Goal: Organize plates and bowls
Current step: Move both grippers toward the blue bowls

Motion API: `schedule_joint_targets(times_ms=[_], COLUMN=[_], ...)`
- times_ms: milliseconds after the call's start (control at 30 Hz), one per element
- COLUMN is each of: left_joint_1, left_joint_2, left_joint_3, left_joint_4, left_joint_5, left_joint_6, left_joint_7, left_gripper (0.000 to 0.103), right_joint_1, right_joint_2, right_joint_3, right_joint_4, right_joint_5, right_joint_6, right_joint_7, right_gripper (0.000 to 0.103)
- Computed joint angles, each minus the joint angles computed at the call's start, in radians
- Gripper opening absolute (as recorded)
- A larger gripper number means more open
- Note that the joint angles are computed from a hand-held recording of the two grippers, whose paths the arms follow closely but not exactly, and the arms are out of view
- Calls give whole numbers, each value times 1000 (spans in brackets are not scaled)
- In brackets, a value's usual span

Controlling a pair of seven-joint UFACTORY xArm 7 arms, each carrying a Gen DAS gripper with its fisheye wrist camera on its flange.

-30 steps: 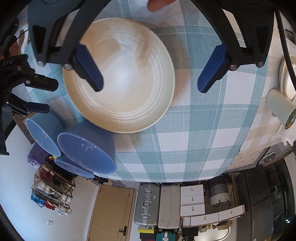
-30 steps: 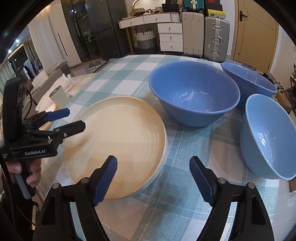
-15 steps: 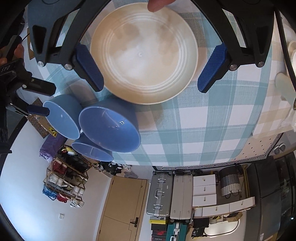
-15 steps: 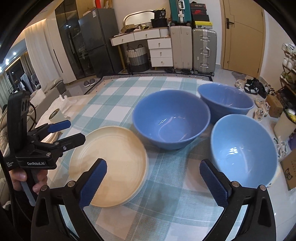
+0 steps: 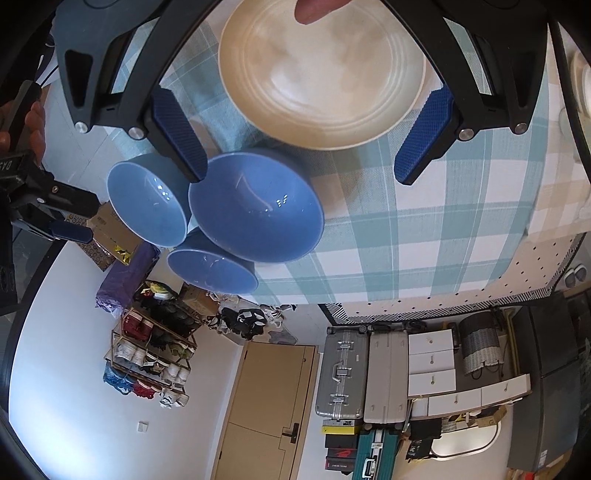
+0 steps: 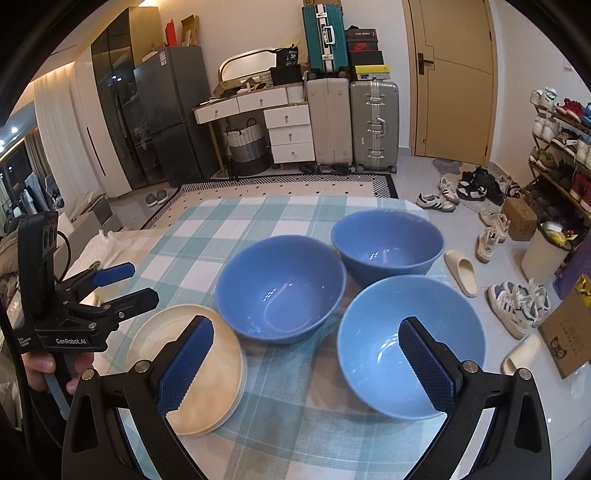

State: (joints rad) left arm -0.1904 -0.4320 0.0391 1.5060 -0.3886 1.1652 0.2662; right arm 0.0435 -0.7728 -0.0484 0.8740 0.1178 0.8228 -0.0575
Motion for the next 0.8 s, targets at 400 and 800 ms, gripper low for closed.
schedule_joint_targets(times_ms=[400, 800], left_joint_1=[-16, -27], left_joint_2=[144, 293], left_joint_3=[-62, -112], left_joint_4=[159, 320], left_joint_5=[22, 52], left_joint_6=[-2, 15], left_joint_7=[-31, -49], left_gripper=[101, 101], right_joint_1=[-26, -68], right_joint_2=[61, 122], right_joint_3=[-42, -62], right_joint_4=[74, 126], right_joint_5=[-9, -8], right_joint_6=[1, 3], right_joint_7=[-52, -75], right_gripper=[102, 102])
